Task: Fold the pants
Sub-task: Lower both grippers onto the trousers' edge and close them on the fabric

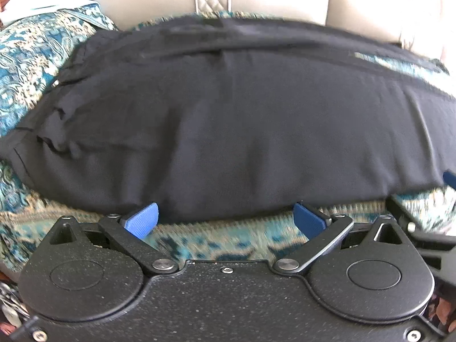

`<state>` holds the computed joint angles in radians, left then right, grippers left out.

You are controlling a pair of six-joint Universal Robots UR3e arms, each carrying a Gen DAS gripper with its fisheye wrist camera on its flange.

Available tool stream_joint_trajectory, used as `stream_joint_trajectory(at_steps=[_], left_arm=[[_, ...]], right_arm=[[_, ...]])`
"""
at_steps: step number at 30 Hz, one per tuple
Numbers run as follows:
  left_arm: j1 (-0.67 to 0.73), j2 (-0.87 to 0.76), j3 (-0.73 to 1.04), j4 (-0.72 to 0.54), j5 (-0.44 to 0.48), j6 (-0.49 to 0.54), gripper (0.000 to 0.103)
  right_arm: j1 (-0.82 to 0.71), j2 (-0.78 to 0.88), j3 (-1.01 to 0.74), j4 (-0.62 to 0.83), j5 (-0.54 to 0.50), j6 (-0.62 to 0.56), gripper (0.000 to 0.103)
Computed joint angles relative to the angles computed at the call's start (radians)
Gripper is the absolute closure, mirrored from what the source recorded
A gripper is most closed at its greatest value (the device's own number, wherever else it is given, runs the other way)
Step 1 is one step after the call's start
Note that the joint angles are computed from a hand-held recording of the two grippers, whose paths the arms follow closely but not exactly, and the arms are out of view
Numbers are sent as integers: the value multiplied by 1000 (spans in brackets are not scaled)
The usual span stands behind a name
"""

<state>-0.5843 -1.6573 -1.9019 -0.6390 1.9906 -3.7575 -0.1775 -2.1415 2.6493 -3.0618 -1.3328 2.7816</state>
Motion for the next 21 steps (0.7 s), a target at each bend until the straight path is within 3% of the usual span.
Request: stream_joint_trajectory(at_steps=[3, 6, 14, 21], left_arm=[[55, 67, -17, 9, 3, 24, 3], [170, 129, -8, 1, -54, 76, 1], [548, 57, 233, -135, -225, 96, 1], [699, -324, 737, -273, -217, 13, 4]], right_arm=[[-126, -100, -54, 231, 167, -81, 0], [-154, -30, -140, 268, 215, -41, 0], [-15, 416, -498, 102, 103, 155, 0], [107, 692, -726, -23, -46, 280, 0]])
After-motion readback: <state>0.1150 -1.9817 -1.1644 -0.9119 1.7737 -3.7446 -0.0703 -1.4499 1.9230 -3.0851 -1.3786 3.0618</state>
